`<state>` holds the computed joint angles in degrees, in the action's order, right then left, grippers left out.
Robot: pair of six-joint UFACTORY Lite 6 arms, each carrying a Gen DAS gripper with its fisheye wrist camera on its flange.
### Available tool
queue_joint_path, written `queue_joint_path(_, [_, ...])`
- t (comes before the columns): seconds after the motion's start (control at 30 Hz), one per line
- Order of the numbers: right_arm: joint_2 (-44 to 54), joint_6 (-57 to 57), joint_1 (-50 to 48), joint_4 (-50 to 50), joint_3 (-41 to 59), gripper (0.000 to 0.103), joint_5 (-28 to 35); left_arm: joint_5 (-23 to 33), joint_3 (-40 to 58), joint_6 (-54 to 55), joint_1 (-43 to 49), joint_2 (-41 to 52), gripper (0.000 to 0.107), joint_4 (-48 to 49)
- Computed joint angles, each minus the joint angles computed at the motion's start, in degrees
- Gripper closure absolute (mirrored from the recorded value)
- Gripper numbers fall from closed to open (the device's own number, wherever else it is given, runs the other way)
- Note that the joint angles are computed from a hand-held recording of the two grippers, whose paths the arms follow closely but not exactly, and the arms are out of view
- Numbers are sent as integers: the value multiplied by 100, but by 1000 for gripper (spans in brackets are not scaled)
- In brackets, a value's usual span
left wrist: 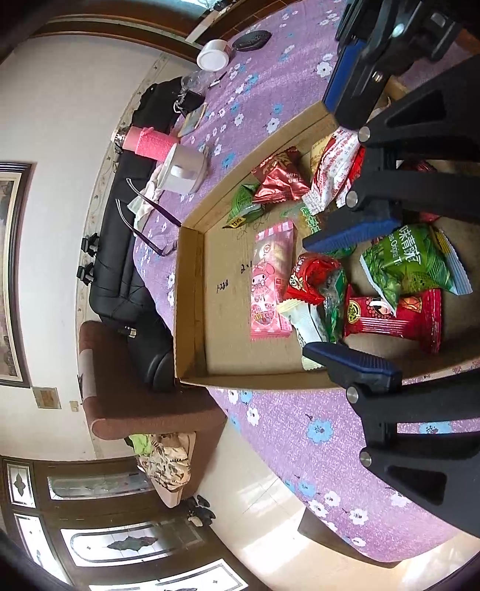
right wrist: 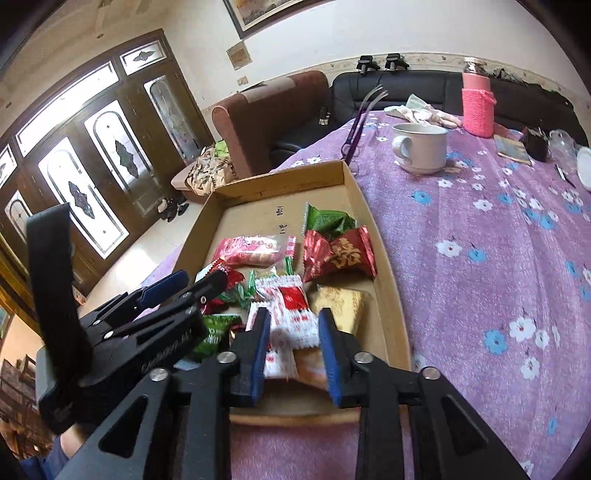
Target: Organize snacks
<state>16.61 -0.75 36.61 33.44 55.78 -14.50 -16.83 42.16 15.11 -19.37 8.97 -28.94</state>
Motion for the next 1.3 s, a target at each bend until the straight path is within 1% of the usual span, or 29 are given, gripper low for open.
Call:
queue_joint_path(0.07, [-211, 536, -29, -460, -298, 64, -119, 6, 44, 379, -52, 33, 57, -406])
queue_joint_path(0.13, [-385, 936, -56, -819, -539, 60, -216, -15, 47, 549, -75, 33, 56, -617])
queue_joint_path(0.23, [-522, 1127, -23, -966, -821, 55, -382, -74, 36, 799, -116, 22, 50, -899])
queue_joint_path(0.3, [-541, 1205, -1, -1028, -935, 53, -453, -149, 23, 1054, -181, 11, 44, -1175])
queue_joint_path(0.43, [-444, 1536, -24, -1421, -919, 53, -438, -261, 46, 1576, -283, 29, 43, -1733])
queue_joint_path(0.53, [-368, 1024, 69, -974, -868, 53, -456, -276, 68, 1720, -295, 47, 42, -1882])
queue_joint_path(0.67, [-272, 602, 142, -618, -774, 53, -432, -320, 91, 1928, -339, 66, 41, -2105])
queue_joint_path(0.83, [-187, 355, 182, -379, -730, 51, -460, -448, 53, 1995, -414, 39, 35, -2206])
queue_joint_path(0.97, [-145, -301, 317, 237, -674, 48, -515, -552, 16, 2060, -475, 6, 30, -2315])
queue_joint_path(1.07, [-69, -909, 428, 791, -587, 47, -574, -610, 9, 2145, -514, -2, 29, -2426])
queue_joint_path(1.3, [-51, -1329, 532, 1192, -562, 45, -644, -744, -85, 2088, -533, -102, 24, -2505])
